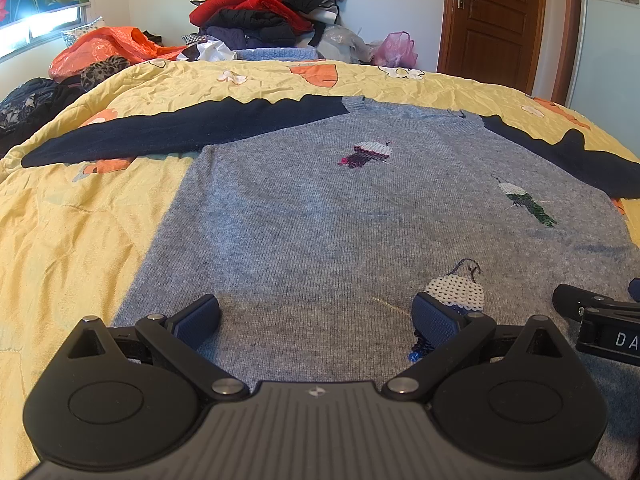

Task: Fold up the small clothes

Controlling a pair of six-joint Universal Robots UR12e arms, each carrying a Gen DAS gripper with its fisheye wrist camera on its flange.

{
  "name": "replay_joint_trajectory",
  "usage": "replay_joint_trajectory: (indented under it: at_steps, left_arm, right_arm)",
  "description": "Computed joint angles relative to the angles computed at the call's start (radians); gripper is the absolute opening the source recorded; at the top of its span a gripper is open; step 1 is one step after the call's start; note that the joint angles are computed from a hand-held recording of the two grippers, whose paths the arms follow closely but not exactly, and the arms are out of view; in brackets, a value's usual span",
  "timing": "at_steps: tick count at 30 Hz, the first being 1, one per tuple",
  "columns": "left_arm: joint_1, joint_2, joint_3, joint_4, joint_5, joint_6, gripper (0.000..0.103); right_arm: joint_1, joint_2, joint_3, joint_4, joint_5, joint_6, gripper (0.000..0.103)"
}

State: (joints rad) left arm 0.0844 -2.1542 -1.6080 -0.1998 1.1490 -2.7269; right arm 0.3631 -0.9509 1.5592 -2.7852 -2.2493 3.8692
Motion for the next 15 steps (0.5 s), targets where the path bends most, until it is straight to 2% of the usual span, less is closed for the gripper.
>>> replay_joint_trajectory:
  at_steps: [7,9,10,12,15]
  left_arm:
    - [0.0,-0.001,0.0,0.001,0.0,0.0,0.103]
    - [0.0,0.0,0.0,0.001,0.0,-0.001,0.103]
    - [0.0,-0.001,0.0,0.002,0.001,-0.001,0.103]
    - [0.0,-0.001,0.0,0.002,0.0,-0.001,0.103]
    - [0.0,-0.001,0.0,0.002,0.0,-0.001,0.103]
  right_arm:
    - [-0.002,-0.01,0.009,-0.016,0.026,-0.009,0.103]
    - [-0.018,-0.035,0.045,-0.094,0.111,-0.036,0.103]
    - [-0.029,-0.052,0.073,-0.164,0.157,-0.037,0.103]
    - [-0.055,-0.081,0.139,-0.345,0.227,-0.028,0.103]
    - [-0.106,-0.112,0.223,-0.573,0.27,-0.006,0.103]
